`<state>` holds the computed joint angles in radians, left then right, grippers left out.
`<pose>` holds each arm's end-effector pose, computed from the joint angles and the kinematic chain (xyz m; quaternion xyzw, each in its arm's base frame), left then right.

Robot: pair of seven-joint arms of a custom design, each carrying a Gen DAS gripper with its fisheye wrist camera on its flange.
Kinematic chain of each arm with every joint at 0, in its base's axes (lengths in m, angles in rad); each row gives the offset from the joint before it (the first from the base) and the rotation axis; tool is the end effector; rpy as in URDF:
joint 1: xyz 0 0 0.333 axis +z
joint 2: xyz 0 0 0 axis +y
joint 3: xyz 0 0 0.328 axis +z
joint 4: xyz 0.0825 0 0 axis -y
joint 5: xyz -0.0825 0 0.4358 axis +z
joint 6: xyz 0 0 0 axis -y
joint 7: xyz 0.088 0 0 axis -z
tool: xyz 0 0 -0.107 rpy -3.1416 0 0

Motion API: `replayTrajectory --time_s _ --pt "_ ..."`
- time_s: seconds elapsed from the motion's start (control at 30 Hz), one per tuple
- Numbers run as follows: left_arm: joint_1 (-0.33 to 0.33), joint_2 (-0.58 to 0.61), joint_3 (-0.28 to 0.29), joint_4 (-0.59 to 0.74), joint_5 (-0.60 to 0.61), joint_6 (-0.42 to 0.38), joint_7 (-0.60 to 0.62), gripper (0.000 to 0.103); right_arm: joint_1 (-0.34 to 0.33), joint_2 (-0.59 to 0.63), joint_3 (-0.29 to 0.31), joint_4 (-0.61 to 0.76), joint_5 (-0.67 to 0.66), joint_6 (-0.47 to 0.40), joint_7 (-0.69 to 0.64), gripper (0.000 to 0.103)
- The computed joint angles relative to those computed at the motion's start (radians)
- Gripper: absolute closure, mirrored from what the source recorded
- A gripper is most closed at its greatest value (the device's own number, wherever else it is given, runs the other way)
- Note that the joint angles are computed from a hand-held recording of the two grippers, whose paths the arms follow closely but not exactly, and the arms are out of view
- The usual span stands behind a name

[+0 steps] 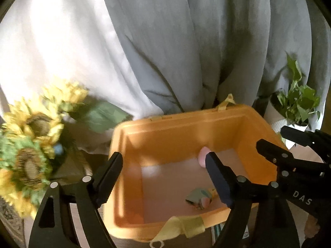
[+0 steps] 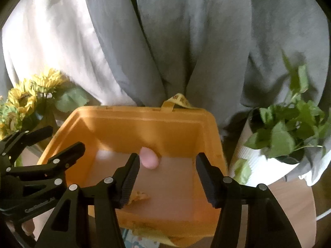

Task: Organize soft objects
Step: 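Open both tools to drop the pouch and sponge into the crate, then move both tools back down toward the remaining soft toys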

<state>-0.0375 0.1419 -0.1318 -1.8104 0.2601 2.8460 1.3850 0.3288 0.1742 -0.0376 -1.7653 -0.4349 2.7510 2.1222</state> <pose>0.6894 -0.1264 0.5613 -0.5741 0.6923 -0.3073 0.3109 0.6758 0.2223 0.5482 -0.6672 0.6180 -0.2838 0.3039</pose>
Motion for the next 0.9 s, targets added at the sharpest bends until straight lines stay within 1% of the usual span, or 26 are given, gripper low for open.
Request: replayTrajectory --time_s 0.07,0.13,0.23,0.33,0.4,0.53,0.63,0.73,0.83,0.9 --pt "-0.002 -0.028 0.007 -0.026 0.022 0.020 -0.020 0.018 0.010 -0.028 -0.011 -0.025 -0.053 0.018 0.047 0.042" --pt "-0.003 -0.064 0.015 -0.060 0.052 0.045 -0.056 0.016 0.009 -0.050 -0.010 -0.044 -0.091 0.029 0.078 0.041" --pt "-0.001 -0.105 0.016 -0.099 0.077 0.066 -0.091 0.015 0.000 -0.087 -0.001 -0.075 -0.149 0.045 0.137 0.040" --pt "0.004 -0.149 0.019 -0.139 0.153 0.082 -0.168 0.015 -0.018 -0.126 0.017 -0.107 -0.211 0.057 0.199 0.036" --pt "0.012 -0.183 0.016 -0.171 0.201 0.095 -0.213 0.015 -0.032 -0.155 0.033 -0.129 -0.257 0.063 0.237 0.036" --pt "0.026 -0.247 0.006 -0.232 0.227 0.113 -0.251 0.014 -0.065 -0.204 0.071 -0.170 -0.316 0.073 0.286 0.035" --pt "0.054 -0.294 -0.017 -0.270 0.299 0.119 -0.324 0.013 -0.096 -0.250 0.105 -0.210 -0.381 0.080 0.345 0.033" --pt "0.071 -0.350 -0.032 -0.318 0.335 0.130 -0.361 0.013 -0.126 -0.291 0.135 -0.246 -0.413 0.086 0.370 0.033" --pt "0.083 -0.389 -0.043 -0.355 0.348 0.137 -0.380 0.012 -0.154 -0.334 0.162 -0.285 -0.414 0.094 0.374 0.033" --pt "0.072 -0.421 -0.034 -0.388 0.323 0.142 -0.365 0.012 -0.176 -0.359 0.181 -0.308 -0.410 0.100 0.379 0.033"
